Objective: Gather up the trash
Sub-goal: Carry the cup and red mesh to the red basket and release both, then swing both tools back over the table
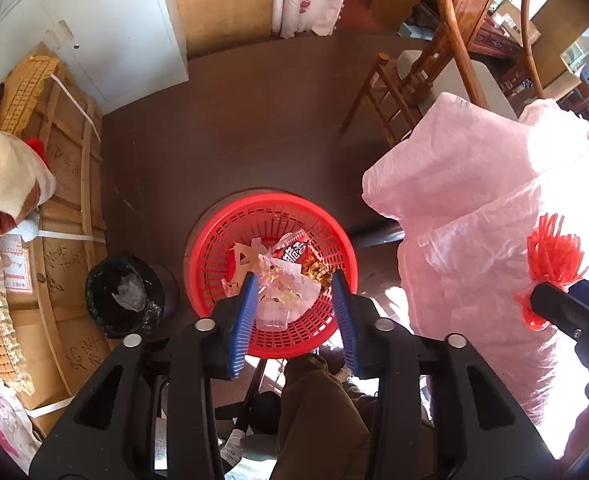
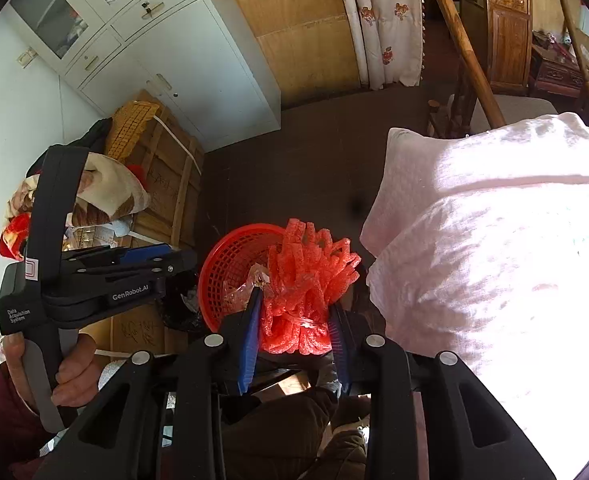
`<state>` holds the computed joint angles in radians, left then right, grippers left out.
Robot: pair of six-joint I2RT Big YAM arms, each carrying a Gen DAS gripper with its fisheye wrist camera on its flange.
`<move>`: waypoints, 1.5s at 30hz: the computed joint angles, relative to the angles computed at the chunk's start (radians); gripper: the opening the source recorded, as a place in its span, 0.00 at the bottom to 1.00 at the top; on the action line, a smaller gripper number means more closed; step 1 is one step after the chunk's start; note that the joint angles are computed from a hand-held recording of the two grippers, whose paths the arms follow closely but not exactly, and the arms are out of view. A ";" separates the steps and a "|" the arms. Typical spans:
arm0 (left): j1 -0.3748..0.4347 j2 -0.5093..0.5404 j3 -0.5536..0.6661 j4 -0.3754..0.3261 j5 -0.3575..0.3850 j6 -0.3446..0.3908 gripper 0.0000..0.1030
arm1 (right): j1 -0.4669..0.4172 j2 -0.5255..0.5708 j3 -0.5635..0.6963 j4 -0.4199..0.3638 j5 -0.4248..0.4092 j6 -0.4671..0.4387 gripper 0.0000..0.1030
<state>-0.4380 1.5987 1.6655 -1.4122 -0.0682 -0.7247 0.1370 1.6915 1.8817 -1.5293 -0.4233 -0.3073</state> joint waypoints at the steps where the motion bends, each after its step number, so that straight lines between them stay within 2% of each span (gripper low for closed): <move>1: 0.004 -0.004 -0.003 0.000 -0.004 -0.003 0.45 | 0.004 -0.001 -0.007 0.003 0.002 0.002 0.30; 12: 0.058 -0.052 -0.073 -0.015 -0.007 -0.061 0.46 | 0.065 0.076 0.039 -0.045 -0.023 -0.064 0.31; 16: 0.071 -0.090 -0.116 -0.033 -0.022 -0.106 0.51 | 0.097 0.134 0.101 -0.101 -0.050 -0.106 0.41; 19: 0.081 -0.125 -0.152 -0.045 -0.033 -0.146 0.57 | 0.117 0.158 0.131 -0.116 -0.051 -0.116 0.43; 25: 0.100 -0.170 -0.201 -0.050 -0.031 -0.199 0.60 | 0.121 0.143 0.128 -0.105 -0.066 -0.118 0.50; 30: 0.091 -0.165 -0.189 -0.051 -0.044 -0.188 0.61 | 0.106 0.148 0.128 -0.123 -0.108 -0.112 0.52; 38: 0.060 -0.131 -0.138 -0.050 -0.055 -0.159 0.64 | 0.092 0.120 0.128 -0.083 -0.080 -0.083 0.52; 45: 0.021 -0.047 -0.009 -0.036 -0.058 -0.068 0.64 | 0.002 0.065 0.101 -0.027 -0.060 -0.024 0.53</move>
